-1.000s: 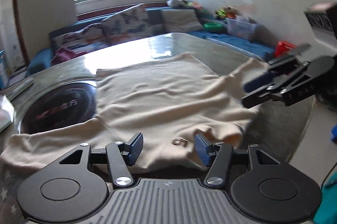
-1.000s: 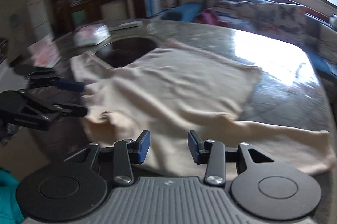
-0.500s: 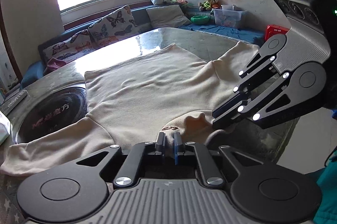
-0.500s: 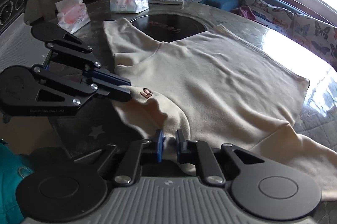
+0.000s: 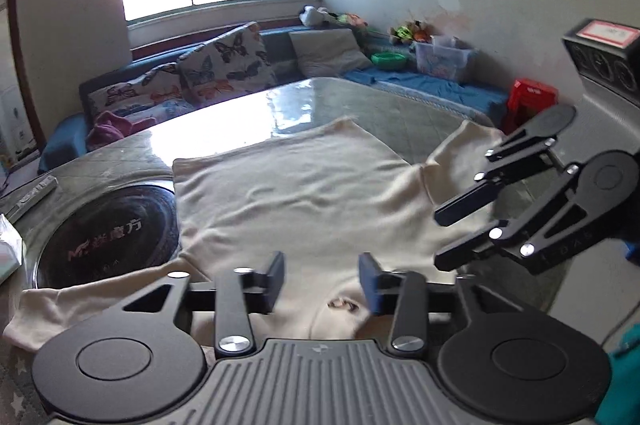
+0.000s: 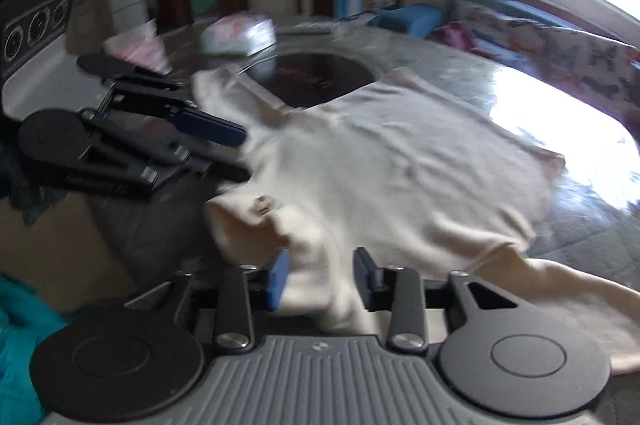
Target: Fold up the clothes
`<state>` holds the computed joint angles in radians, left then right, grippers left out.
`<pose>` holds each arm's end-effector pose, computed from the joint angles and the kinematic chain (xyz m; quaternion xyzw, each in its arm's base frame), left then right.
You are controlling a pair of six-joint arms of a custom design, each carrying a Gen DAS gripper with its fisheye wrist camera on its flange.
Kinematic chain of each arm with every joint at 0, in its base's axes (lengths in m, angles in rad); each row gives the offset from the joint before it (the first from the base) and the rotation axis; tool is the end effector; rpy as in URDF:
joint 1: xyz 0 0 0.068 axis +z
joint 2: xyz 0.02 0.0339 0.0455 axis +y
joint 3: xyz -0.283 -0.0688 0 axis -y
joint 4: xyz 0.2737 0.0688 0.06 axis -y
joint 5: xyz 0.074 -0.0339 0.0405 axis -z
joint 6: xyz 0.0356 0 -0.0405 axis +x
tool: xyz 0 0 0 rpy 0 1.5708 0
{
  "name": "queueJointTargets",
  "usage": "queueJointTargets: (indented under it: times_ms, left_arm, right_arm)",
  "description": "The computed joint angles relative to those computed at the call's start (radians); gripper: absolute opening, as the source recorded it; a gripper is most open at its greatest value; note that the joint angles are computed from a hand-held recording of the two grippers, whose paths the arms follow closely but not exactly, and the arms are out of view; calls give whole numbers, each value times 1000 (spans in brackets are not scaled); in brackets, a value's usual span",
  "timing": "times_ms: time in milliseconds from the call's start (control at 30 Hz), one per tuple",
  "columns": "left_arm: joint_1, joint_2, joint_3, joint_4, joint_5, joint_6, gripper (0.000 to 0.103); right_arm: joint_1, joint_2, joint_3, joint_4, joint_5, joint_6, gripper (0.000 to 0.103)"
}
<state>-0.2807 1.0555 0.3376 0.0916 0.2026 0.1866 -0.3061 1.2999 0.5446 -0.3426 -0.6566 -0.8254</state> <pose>0.2040 -0.0663 0.1611 0.2499 0.8513 -0.1112 0.4478 0.2270 -0.0490 0.1513 -0.3093 0.8700 0.1458 0.3552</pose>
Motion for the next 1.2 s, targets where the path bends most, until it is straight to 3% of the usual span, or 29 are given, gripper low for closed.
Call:
queueJointTargets:
  times_ms: [67,133,233,433,500,567,667,733,833,1033,1200]
  left_arm:
    - [-14,54,14,43,-16,-41,57]
    - [-27,101,29,78,-26,-76,77]
    - [-43,149,51,114,-39,-113,99]
    - [-68,235,96,145,-40,-154,100]
    - [-84,254,97,162,-38,-146,98]
    - [-100,273,98,180,-29,-138,87]
    - [-122,312,102,203,-3,-130,66]
    - [-138,344,111,200,24,-124,41]
    - [-165,375,105,210,58,-103,31]
    - [-188,405,88,227,103,-83,26]
    - [-176,417,90,231,148,-79,26]
  right_arm:
    - [-18,4,-11,45,5,33,47]
    - [-38,15,-21,88,9,61,50]
    - [-73,46,-19,122,3,90,51]
    - [-123,97,-6,163,-9,119,58]
    - [-126,112,-1,187,0,136,58]
    - [-123,128,16,204,1,151,58]
    - [-91,158,54,232,9,181,56]
    - [-62,191,93,232,15,195,54]
    - [-25,246,146,221,26,204,49]
    - [57,381,210,257,148,190,47]
    - [55,439,258,282,173,211,47]
